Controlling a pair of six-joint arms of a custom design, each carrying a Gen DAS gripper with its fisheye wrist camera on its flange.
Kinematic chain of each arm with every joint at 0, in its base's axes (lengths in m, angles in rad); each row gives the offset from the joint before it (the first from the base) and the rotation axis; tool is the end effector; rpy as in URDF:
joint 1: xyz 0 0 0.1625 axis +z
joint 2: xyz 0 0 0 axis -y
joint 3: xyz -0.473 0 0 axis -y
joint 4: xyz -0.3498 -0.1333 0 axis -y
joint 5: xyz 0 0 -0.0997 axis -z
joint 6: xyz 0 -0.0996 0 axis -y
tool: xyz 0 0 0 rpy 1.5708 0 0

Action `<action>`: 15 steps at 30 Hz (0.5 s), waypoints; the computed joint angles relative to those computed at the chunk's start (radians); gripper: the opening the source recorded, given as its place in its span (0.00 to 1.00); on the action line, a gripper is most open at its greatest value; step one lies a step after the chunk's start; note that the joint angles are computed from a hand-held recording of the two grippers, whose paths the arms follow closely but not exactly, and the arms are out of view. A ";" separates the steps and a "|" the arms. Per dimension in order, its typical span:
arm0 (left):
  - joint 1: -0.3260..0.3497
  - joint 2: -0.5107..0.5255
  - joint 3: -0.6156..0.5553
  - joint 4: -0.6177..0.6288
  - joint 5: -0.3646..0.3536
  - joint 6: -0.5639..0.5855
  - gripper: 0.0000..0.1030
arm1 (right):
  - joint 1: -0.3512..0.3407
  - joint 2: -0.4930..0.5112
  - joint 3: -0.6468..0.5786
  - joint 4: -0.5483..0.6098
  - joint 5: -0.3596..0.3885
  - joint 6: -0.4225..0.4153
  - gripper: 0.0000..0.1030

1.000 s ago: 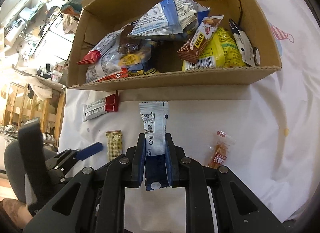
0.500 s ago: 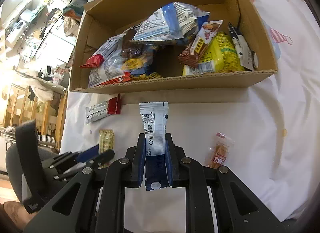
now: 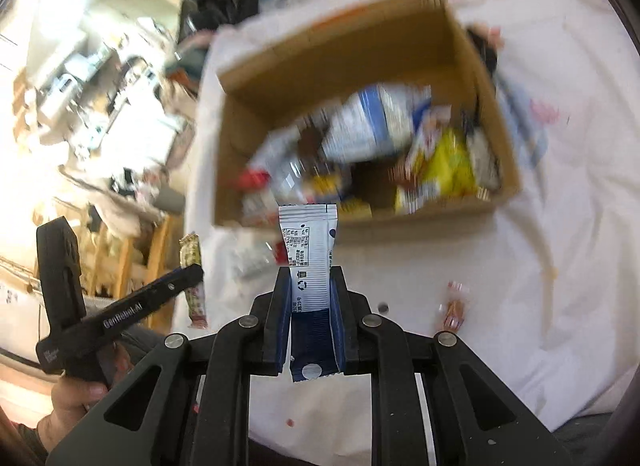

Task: Organize snacks
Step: 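Lower the wafer bar and white-blue bar into the box with both tools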

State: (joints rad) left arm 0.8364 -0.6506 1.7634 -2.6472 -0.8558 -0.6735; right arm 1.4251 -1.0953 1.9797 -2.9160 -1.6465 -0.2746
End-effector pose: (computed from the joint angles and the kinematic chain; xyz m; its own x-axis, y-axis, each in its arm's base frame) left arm -0.2734 -0.5992 0.0564 -0.8433 -0.0533 -0.5348 0.1839 0.9064 -0.3802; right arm 0.0414 -0.5839 0.2678 -0.9802 -0.0689 0.1858 -0.1410 0.9013 -0.4096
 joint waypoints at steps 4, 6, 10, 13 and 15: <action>-0.019 -0.020 -0.062 0.000 0.031 0.066 0.22 | 0.022 -0.029 -0.034 0.007 0.012 -0.007 0.18; -0.021 -0.009 -0.099 -0.002 0.046 0.105 0.22 | 0.032 -0.032 -0.058 0.011 0.008 -0.016 0.18; -0.016 0.036 -0.174 0.005 0.072 0.175 0.22 | 0.046 -0.023 -0.114 0.022 -0.004 -0.025 0.18; -0.007 0.072 -0.227 0.017 0.073 0.221 0.22 | 0.045 -0.012 -0.148 0.023 -0.008 -0.033 0.18; -0.005 0.089 -0.253 0.028 0.073 0.243 0.22 | 0.041 0.005 -0.165 -0.005 -0.014 -0.040 0.18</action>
State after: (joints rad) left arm 0.8313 -0.5612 1.5103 -2.6191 -0.7831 -0.4305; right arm 1.4663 -1.0905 1.8151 -2.9212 -1.6601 -0.3149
